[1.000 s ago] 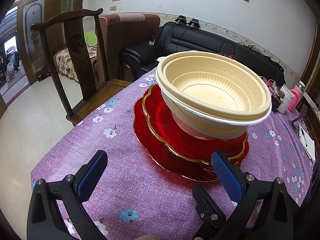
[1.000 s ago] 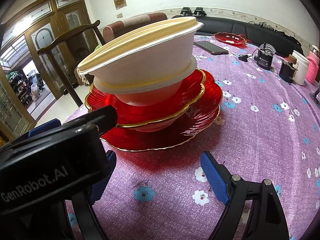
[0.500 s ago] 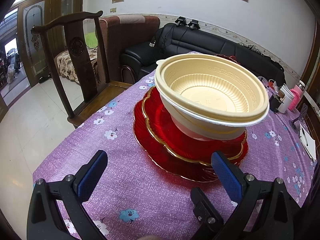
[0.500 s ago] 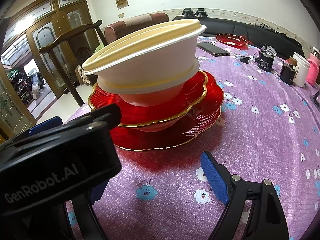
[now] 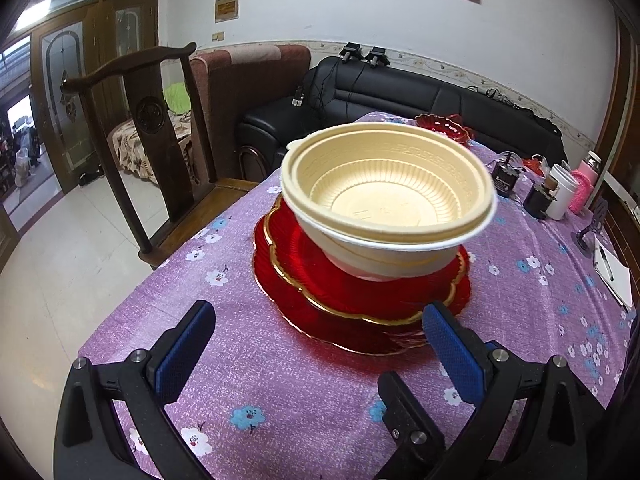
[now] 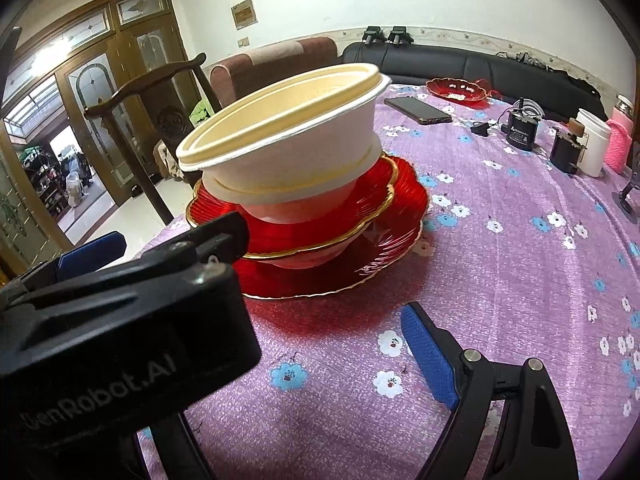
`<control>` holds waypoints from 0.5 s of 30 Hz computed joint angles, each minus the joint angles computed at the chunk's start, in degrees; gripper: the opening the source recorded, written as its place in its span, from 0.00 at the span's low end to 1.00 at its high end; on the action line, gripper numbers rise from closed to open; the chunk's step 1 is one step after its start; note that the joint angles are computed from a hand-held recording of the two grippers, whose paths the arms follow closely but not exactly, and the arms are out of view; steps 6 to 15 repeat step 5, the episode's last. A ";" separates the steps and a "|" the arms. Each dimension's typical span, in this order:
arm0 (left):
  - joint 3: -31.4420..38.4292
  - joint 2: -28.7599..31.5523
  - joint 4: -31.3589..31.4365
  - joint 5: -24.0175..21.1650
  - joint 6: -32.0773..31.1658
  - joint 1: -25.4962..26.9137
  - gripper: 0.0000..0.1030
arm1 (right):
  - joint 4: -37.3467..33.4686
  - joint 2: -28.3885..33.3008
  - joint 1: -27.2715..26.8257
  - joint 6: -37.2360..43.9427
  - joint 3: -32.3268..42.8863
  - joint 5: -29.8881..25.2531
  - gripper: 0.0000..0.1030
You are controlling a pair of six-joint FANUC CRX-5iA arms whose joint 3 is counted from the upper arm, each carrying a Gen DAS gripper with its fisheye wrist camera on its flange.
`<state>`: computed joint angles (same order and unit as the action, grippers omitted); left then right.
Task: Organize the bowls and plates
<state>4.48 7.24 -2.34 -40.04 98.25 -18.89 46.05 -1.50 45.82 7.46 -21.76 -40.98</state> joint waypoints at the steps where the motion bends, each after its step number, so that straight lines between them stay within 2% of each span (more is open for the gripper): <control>1: 0.00 -0.13 -0.23 0.05 0.05 -0.21 1.00 | 0.41 -0.43 0.01 -0.56 -0.47 0.17 0.87; 5: 0.19 -0.90 -2.12 -0.11 1.16 -1.53 1.00 | 1.97 -2.01 0.01 -2.57 -2.18 0.71 0.87; 15: 0.19 -0.90 -2.12 -0.11 1.16 -1.53 1.00 | 1.97 -2.01 0.01 -2.57 -2.18 0.71 0.87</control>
